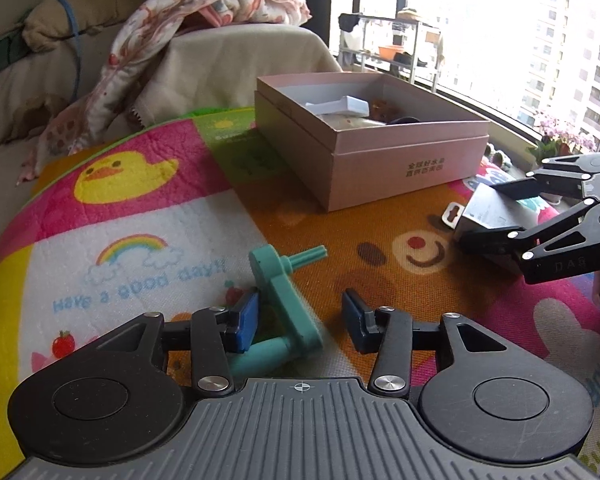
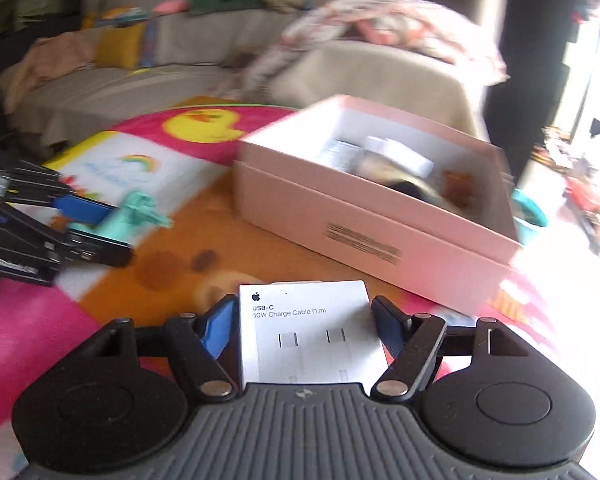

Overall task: Organize rigid objects
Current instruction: 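Lift the teal crank toy with the left tool while the right tool reaches the white Apple box, then grasp the white Apple USB-C box with the right tool while the left tool holds the crank toy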

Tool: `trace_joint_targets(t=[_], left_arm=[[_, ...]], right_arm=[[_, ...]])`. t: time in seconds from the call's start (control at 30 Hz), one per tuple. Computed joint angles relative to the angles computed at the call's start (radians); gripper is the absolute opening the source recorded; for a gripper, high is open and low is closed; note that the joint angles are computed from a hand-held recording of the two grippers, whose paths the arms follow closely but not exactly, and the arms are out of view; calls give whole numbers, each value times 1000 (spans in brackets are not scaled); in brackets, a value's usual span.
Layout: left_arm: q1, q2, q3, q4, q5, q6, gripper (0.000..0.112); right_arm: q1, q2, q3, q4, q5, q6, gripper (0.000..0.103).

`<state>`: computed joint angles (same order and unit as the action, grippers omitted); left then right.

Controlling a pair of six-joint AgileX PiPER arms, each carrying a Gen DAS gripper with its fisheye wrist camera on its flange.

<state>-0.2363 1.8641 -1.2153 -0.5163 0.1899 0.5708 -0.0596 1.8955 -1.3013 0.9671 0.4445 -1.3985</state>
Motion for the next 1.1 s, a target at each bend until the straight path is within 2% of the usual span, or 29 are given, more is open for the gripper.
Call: trace_joint_targets(t=[0.07, 0.17, 0.3, 0.47, 0.8, 1.0, 1.1], left_arm=[[-17, 14, -25, 89, 6, -91, 50], [-37, 36, -63, 173, 26, -175, 50], [-50, 59, -96, 198, 37, -236, 51], [-66, 70, -97, 292, 0, -357, 50], [-72, 77, -94, 329, -27, -414, 50], [-67, 72, -70, 200, -61, -302, 50], [-71, 71, -71, 264, -55, -349, 50]], right_arm=[[-32, -10, 31, 13, -9, 17, 70], [-94, -5, 39, 87, 67, 11, 73], [-102, -3, 49, 133, 62, -7, 75], [-103, -2, 48, 136, 61, -12, 76], [-92, -3, 46, 116, 47, -1, 78], [-89, -3, 46, 113, 44, 0, 79], [-89, -2, 45, 114, 45, 1, 79]])
